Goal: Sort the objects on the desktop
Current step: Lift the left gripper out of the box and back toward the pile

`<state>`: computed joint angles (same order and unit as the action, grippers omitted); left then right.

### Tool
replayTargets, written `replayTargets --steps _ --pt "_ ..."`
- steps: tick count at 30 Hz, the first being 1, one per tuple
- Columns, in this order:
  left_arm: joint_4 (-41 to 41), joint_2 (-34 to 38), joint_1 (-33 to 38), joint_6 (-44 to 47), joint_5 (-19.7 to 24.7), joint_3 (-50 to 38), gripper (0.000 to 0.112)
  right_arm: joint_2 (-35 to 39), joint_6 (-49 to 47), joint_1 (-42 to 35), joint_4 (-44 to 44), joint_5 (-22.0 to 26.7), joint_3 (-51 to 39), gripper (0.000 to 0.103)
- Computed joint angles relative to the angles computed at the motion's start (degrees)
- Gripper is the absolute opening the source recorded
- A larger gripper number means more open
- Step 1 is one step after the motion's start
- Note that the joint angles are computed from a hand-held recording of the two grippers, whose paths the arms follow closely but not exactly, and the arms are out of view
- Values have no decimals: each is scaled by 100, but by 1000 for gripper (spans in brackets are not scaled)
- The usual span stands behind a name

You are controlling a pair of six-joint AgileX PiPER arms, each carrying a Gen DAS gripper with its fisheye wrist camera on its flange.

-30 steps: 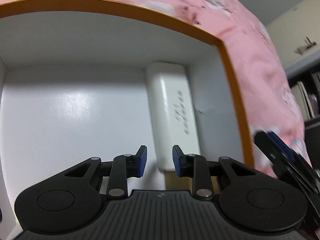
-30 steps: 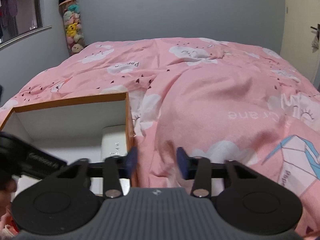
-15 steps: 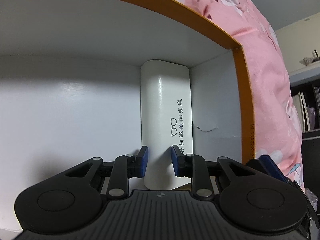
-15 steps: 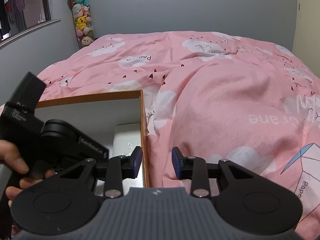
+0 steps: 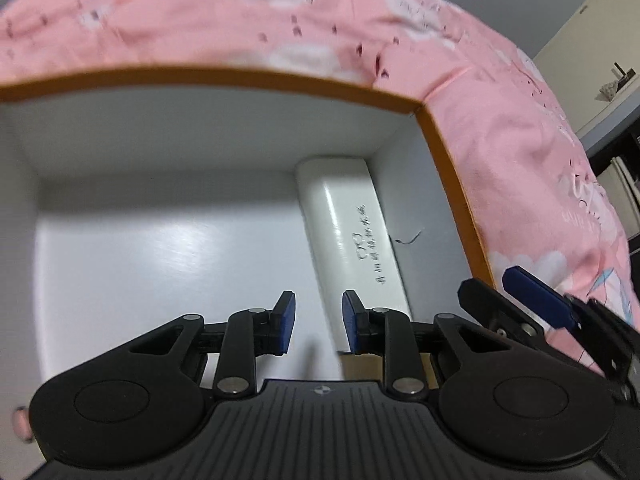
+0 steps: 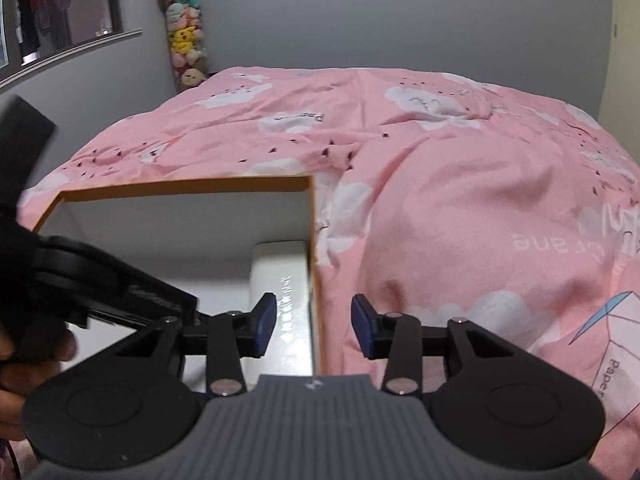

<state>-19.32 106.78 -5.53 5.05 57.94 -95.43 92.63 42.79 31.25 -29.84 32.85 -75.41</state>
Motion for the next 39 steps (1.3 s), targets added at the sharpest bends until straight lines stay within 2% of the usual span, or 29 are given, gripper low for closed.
replayTargets --steps 1,3,5,10,15,24,29,33,39 --pt "121 -183 -24 -51 -123 161 29 -12 9 34 -19 -1 17 47" --pt "331 -516 -117 -154 -249 374 29 -75 71 110 -115 -66 98 55" --pt "416 -825 -126 -87 -346 604 29 -124 129 191 -194 -59 120 57" --pt "732 -1271 -319 -92 -557 903 29 -299 -105 290 187 -97 149 66" --pt "938 -1727 -314 -77 -672 1333 32 -446 267 587 -218 72 245 73" --pt "1202 -2341 -272 -88 -776 2138 33 -734 381 942 -12 274 504 77" --pt "1311 -2769 -229 -40 -972 2569 35 -864 518 1152 25 401 645 78" --pt "995 -3133 -47 262 -1124 2907 35 -970 571 1235 189 413 764 82" --pt "973 -3426 61 359 -1207 3235 36 -1062 680 1438 193 398 929 83"
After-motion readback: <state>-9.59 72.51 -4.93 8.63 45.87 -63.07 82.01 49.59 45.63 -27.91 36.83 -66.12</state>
